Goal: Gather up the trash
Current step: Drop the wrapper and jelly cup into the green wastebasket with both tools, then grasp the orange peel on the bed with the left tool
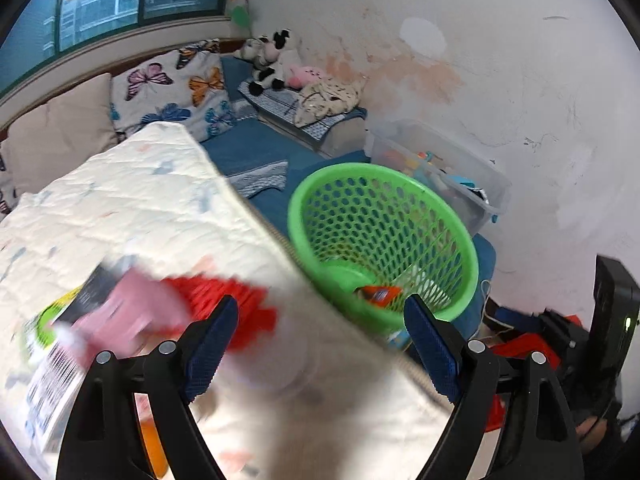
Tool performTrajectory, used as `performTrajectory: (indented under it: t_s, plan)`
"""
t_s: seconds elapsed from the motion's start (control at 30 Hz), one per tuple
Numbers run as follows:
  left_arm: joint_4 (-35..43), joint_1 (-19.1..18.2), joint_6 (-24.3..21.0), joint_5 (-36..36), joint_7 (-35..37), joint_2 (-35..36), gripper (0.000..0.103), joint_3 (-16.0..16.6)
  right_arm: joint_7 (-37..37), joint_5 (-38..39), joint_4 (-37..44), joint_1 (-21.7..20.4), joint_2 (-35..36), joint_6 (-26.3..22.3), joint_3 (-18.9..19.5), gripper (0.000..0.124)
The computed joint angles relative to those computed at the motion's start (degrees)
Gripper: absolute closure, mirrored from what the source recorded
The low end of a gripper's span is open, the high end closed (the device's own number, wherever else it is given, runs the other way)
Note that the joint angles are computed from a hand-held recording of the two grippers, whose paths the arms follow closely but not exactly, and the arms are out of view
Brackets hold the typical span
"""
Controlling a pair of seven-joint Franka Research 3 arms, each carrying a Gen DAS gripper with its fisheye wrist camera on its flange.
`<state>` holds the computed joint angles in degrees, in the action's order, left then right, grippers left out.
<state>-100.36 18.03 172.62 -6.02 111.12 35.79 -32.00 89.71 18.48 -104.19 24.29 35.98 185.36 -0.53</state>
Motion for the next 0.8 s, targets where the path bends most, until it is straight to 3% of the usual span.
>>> performTrajectory:
  t_s: [0.1,0.33,0.53,0.73,0.8]
  plan:
    - [-4.83,1.50,2.78,-0.06,-0.66,-2.87,0.021,0.66,-0.55,-0.16,-0.22,0.05,-0.22,0.46,0.71,0.033]
    - [-14.91,9.08,8.64,2.58,-2.70,-7.13,0.021,-2.24,-1.23,-0.33,0.87,1.04,0.04,0.36,1.76,0.033]
    - [-20.15,15.43,10.71,5.81,-5.61,-7.75,0.021,-4.87,-2.56,-0.96,2.19,0.96,0.84,0.10,3.18,0.033]
    - [-19.43,11.82,10.49,9.29,-11.02,-6.79,0.029,0.36,-3.33,-1.07,3.79,0.82,1.85,-0.59,4.33,0.033]
    - [-18.92,8.32,11.20,10.49,-13.42,-6.81,0.029,4.28,-3.60,-1.15,4.37,0.74,2.15,-0.93,4.71,0.033]
